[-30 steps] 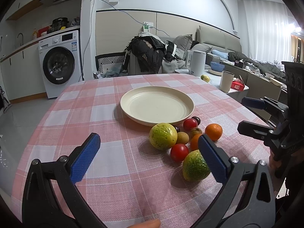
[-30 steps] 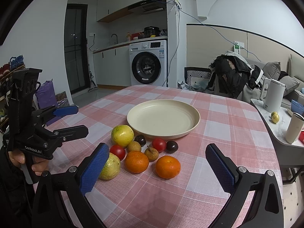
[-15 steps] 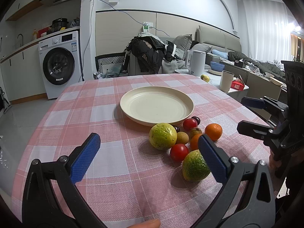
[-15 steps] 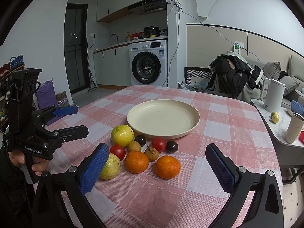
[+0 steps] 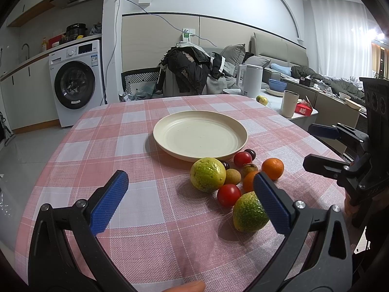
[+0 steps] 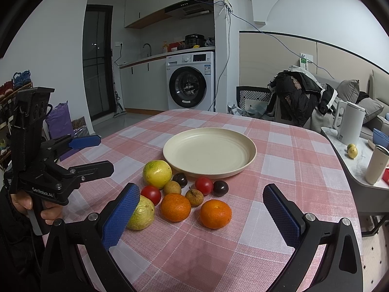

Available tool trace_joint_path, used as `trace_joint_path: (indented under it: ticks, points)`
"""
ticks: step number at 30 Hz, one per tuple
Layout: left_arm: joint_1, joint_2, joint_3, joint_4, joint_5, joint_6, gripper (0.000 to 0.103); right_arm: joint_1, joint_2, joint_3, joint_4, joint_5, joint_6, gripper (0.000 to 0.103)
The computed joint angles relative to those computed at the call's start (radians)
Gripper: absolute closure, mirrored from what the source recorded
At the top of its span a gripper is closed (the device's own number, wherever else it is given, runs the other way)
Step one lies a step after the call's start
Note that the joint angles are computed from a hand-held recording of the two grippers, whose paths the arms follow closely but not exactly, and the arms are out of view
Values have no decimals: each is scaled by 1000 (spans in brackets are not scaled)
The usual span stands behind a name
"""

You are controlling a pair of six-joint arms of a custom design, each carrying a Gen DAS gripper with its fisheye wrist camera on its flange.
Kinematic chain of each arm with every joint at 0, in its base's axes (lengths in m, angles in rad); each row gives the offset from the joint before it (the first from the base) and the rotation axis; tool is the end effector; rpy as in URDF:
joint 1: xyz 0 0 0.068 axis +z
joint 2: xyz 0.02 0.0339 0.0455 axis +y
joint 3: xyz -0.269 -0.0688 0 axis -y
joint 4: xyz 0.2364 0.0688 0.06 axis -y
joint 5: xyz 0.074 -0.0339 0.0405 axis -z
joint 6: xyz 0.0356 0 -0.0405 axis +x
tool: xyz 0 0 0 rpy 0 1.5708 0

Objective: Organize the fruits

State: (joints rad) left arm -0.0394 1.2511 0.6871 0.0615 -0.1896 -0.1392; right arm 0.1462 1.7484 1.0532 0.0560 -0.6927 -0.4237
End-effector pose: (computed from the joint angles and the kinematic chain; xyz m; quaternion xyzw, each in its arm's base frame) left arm 0.2629 -0.0036 0.2407 -0.0909 0.8534 0.0359 0.5121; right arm 0.3616 0.0762 0.2124 -0.3826 0.7637 0.2420 0.4604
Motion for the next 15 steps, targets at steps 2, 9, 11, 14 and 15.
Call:
trace_joint_path:
  ticks: [2, 9, 11, 14, 15]
  points:
    - [-1, 2, 0, 2, -1, 0, 1, 0, -4, -6, 9, 4, 7, 0]
    - [-1, 0, -3, 5, -4, 1, 1, -1, -9, -4, 4, 14, 11, 0]
    - [-5, 3, -3, 7, -12, -1, 1, 0, -4, 1, 5, 29, 18, 0]
    - [-12, 5, -2, 8, -21, -2, 1, -3, 0, 7, 4, 30, 25, 0]
    - [-12, 5, -2, 8, -21, -2, 1, -1, -1, 4, 9, 36, 27, 0]
